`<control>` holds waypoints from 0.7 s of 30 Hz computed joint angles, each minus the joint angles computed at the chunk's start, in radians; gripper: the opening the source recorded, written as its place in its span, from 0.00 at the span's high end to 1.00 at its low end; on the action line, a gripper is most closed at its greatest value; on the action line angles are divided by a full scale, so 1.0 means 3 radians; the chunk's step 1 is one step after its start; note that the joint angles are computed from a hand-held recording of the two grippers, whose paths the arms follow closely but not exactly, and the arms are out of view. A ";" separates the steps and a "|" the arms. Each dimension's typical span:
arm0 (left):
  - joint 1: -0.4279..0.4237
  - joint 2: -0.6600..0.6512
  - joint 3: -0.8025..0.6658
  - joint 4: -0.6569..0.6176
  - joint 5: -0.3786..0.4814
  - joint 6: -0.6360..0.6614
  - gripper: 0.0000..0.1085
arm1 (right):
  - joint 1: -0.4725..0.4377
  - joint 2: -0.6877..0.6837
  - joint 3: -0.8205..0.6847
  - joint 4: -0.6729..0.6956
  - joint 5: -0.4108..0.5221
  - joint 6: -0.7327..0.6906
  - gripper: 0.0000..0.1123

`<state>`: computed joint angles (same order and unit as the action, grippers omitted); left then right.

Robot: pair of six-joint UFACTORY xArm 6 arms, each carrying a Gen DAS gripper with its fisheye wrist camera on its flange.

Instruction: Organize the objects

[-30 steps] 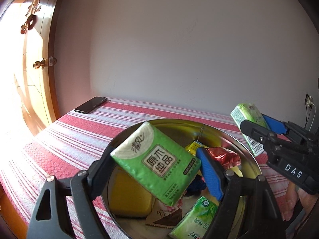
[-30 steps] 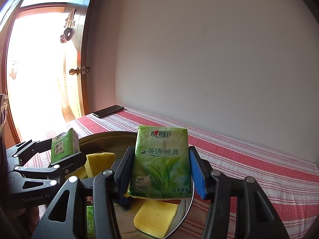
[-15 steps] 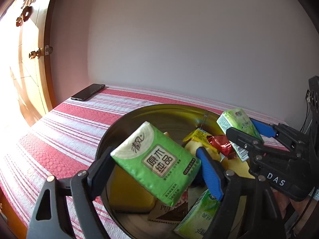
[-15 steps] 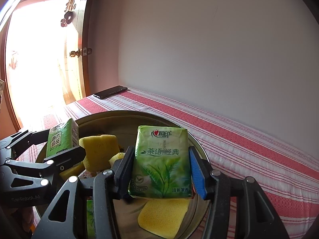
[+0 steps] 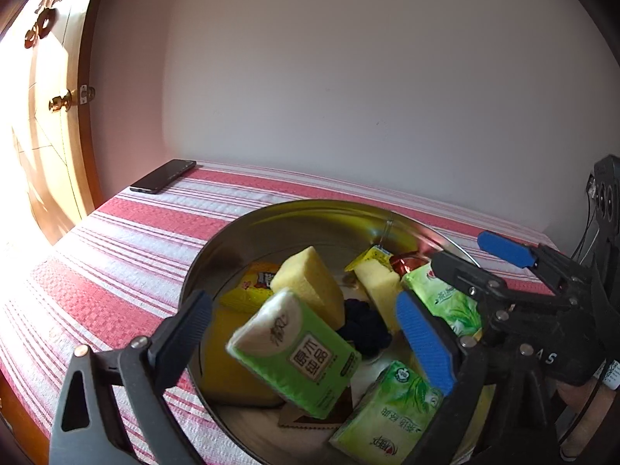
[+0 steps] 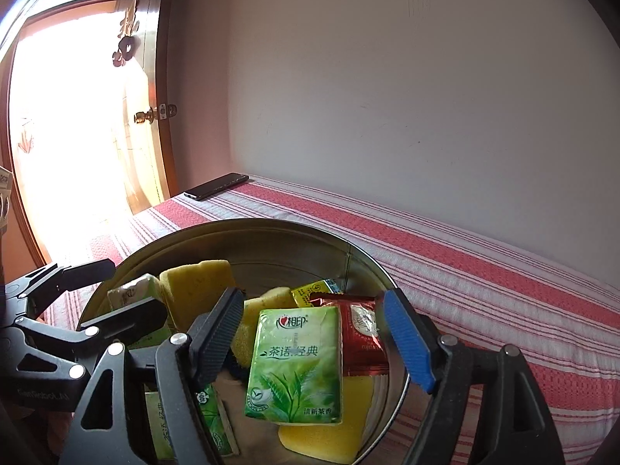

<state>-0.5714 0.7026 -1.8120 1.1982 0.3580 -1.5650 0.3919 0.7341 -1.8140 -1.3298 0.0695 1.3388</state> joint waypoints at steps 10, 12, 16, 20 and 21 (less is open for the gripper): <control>-0.0040 -0.0277 0.0254 0.0106 0.0070 -0.0089 0.05 | 0.0029 -0.0241 0.0175 -0.0654 0.0051 0.0651 0.28; -0.0017 -0.0316 0.0310 0.0081 0.0040 -0.0094 0.05 | 0.0040 -0.0256 0.0185 -0.0670 0.0045 0.0656 0.28; -0.0008 -0.0326 0.0340 0.0057 0.0087 -0.0115 0.05 | 0.0050 -0.0264 0.0195 -0.0663 0.0016 0.0646 0.28; -0.0021 -0.0336 0.0358 0.0142 0.0165 -0.0161 0.05 | 0.0079 -0.0218 0.0173 -0.0478 0.0022 0.0457 0.28; -0.0025 -0.0342 0.0365 0.0170 0.0172 -0.0188 0.05 | 0.0085 -0.0208 0.0173 -0.0411 0.0023 0.0384 0.28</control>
<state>-0.5789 0.6000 -1.7025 1.2493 0.4095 -1.6215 0.4173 0.6716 -1.7622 -1.4531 0.0764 1.4541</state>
